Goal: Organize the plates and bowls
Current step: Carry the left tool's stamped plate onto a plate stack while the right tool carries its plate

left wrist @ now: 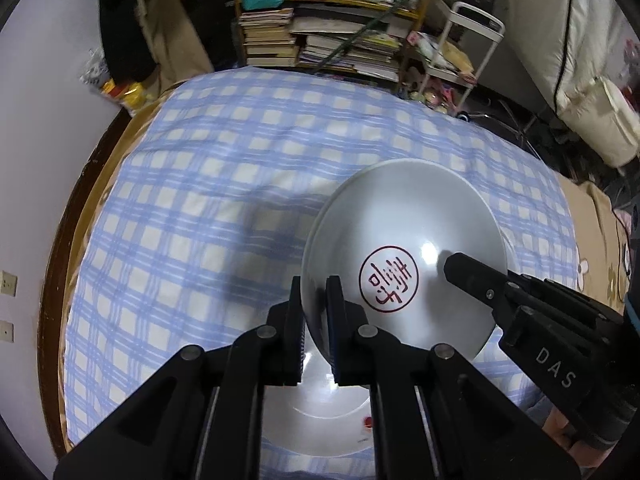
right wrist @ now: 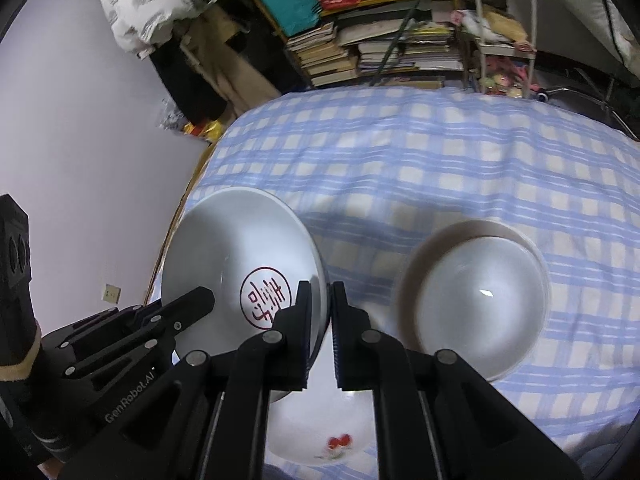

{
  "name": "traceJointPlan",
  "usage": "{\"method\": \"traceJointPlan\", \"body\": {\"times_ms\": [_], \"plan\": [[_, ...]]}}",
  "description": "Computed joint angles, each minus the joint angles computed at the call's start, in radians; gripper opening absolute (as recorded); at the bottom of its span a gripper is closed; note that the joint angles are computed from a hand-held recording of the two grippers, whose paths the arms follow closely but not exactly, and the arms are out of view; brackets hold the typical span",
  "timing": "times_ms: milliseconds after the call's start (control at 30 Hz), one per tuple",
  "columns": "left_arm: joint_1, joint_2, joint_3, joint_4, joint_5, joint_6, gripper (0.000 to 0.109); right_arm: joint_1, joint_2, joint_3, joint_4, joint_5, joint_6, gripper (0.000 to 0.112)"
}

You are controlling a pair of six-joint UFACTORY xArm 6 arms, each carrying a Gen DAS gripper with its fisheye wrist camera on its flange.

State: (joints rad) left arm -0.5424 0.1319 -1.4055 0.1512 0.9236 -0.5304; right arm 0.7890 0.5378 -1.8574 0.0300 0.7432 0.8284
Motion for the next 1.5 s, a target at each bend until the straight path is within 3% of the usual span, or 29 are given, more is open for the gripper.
{"method": "traceJointPlan", "body": {"times_ms": [133,467,667,933,1300,1500], "plan": [[-0.049,0.048,-0.067,0.016,0.021,-0.027,0.01,-0.021,-0.103,0.151,-0.014,-0.052,0.004,0.011],[-0.134,0.156,-0.185,0.031,0.023,-0.084,0.01,-0.071,-0.256,0.365,-0.051,-0.087,-0.043,0.011],[-0.158,0.199,-0.197,0.046,0.006,-0.143,0.011,-0.086,-0.275,0.405,-0.097,-0.059,-0.063,0.011],[-0.166,0.23,-0.179,0.005,-0.014,-0.133,0.011,-0.095,-0.31,0.54,-0.055,-0.171,-0.057,0.011],[-0.196,0.326,-0.284,0.013,0.042,-0.142,0.011,-0.117,-0.326,0.624,-0.106,-0.229,0.011,0.011],[-0.193,0.347,-0.311,0.004,0.058,-0.132,0.012,-0.13,-0.318,0.645,-0.085,-0.302,-0.023,0.011]]}}
